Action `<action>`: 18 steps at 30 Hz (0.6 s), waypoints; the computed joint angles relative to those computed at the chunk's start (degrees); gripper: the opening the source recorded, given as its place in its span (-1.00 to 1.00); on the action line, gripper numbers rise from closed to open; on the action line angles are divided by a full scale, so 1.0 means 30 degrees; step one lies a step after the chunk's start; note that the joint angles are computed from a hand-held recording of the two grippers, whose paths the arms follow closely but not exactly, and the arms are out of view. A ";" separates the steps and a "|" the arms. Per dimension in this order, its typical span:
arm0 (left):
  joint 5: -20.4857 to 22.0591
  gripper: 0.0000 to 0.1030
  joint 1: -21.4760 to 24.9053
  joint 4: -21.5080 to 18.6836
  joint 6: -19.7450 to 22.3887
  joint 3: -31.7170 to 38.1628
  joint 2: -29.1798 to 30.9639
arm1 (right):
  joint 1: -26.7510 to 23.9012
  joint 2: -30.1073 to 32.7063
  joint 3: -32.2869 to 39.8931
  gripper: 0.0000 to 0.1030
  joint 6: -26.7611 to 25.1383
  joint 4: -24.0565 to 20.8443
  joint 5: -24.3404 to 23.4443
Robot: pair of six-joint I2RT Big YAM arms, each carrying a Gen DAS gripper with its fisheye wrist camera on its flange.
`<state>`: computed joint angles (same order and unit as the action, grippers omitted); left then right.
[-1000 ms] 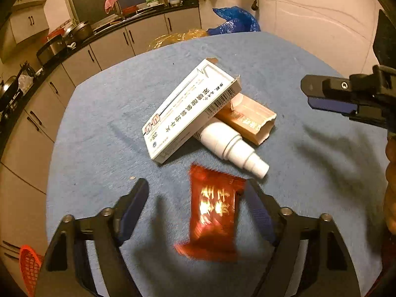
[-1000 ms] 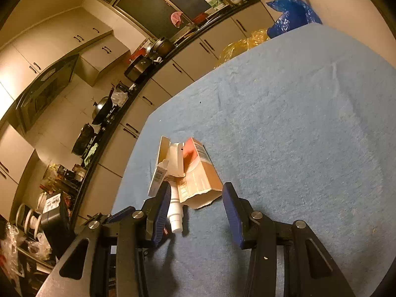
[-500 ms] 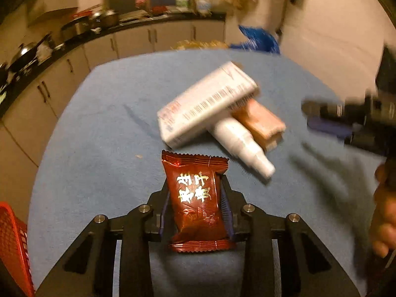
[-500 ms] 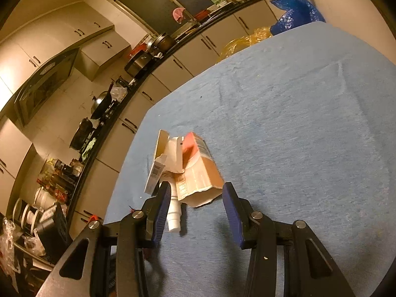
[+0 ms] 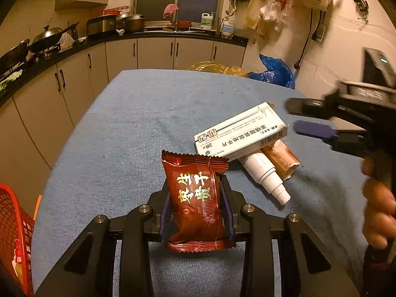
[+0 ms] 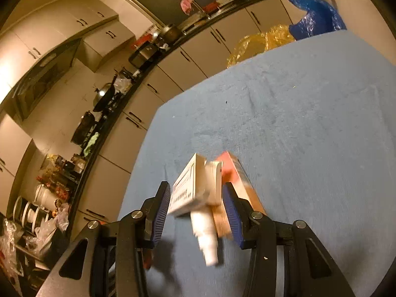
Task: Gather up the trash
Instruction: 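Grasp the brown candy wrapper with the left tool while the right tool grasps a torn white box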
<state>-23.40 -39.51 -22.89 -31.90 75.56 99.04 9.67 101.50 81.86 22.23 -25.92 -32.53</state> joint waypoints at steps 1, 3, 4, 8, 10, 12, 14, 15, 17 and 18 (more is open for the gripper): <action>-0.0041 -0.35 -0.0051 0.0039 0.0060 -0.0014 -0.0009 | 0.0049 0.0224 0.0200 -0.06 0.0053 -0.0018 0.0150; -0.0121 -0.35 -0.0090 0.0077 0.0066 -0.0041 -0.0031 | 0.0164 0.0746 0.0707 0.03 -0.0004 -0.0223 0.0181; -0.0087 -0.35 -0.0109 0.0115 0.0042 -0.0054 -0.0039 | 0.0211 0.0867 0.0814 0.05 -0.0048 -0.0230 0.0271; -0.0034 -0.35 -0.0043 0.0136 -0.0029 -0.0005 -0.0030 | 0.0473 0.1228 0.1102 0.07 -0.0596 -0.0304 0.0714; -0.0030 -0.35 -0.0030 0.0095 -0.0102 -0.0055 -0.0067 | 0.0548 0.1509 0.1355 0.00 -0.0845 -0.0615 0.0591; -0.0052 -0.35 -0.0034 0.0040 -0.0088 -0.0040 -0.0083 | 0.0671 0.1625 0.1465 -0.17 -0.1129 -0.0790 0.0554; -0.0049 -0.35 -0.0026 -0.0115 -0.0080 0.0080 -0.0030 | 0.0600 0.1563 0.1325 -0.23 -0.1129 -0.0596 -0.0093; -0.0141 -0.35 -0.0034 -0.0203 -0.0094 0.0129 -0.0007 | 0.0526 0.1552 0.1253 -0.28 -0.1006 -0.0501 -0.0624; -0.0213 -0.35 -0.0033 -0.0266 -0.0190 0.0197 0.0017 | 0.0438 0.1401 0.0971 -0.37 -0.0919 -0.0157 -0.1425; -0.0338 -0.35 -0.0034 -0.0271 -0.0270 0.0185 -0.0001 | 0.0381 0.1272 0.0777 -0.43 -0.0895 0.0083 -0.1687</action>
<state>-24.41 -39.62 -23.70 -32.71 76.11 99.03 10.81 105.32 84.19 19.54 -25.67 -37.59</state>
